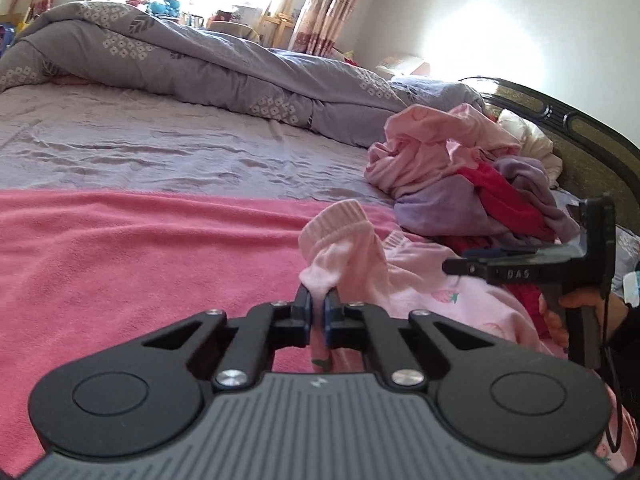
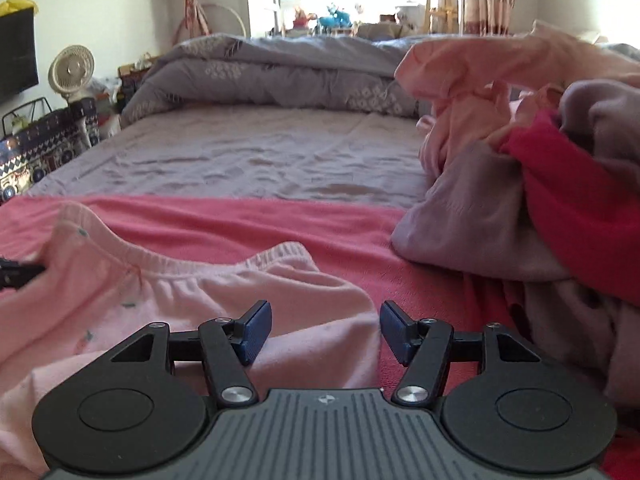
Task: Fold clothes
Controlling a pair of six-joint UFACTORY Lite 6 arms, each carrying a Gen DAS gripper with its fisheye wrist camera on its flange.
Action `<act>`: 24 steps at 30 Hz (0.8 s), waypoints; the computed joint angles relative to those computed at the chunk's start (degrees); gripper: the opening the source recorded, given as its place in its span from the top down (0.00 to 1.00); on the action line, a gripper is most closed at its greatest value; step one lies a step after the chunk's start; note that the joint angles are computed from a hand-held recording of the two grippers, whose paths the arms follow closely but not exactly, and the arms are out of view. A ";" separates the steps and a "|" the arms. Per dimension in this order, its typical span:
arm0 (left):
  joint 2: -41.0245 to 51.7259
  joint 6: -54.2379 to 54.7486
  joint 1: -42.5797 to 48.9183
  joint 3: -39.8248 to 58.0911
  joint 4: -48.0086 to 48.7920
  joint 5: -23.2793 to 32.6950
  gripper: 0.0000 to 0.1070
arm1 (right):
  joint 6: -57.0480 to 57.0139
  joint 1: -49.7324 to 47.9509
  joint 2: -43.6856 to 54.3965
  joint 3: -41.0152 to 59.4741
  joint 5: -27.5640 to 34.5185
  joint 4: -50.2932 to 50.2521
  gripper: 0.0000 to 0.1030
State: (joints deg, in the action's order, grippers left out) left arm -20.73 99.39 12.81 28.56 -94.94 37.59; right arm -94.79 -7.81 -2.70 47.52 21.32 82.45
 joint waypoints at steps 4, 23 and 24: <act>1.01 -3.18 4.67 2.08 2.43 0.84 0.97 | 0.29 4.44 1.25 -1.16 -6.01 7.29 0.92; -10.41 -15.73 6.77 1.18 21.41 -1.82 1.00 | -1.95 -12.73 -9.09 -6.02 6.65 2.64 0.32; -14.86 -19.50 6.24 -0.39 25.25 0.50 1.00 | 1.51 -16.69 -13.61 -8.14 10.97 -2.74 0.33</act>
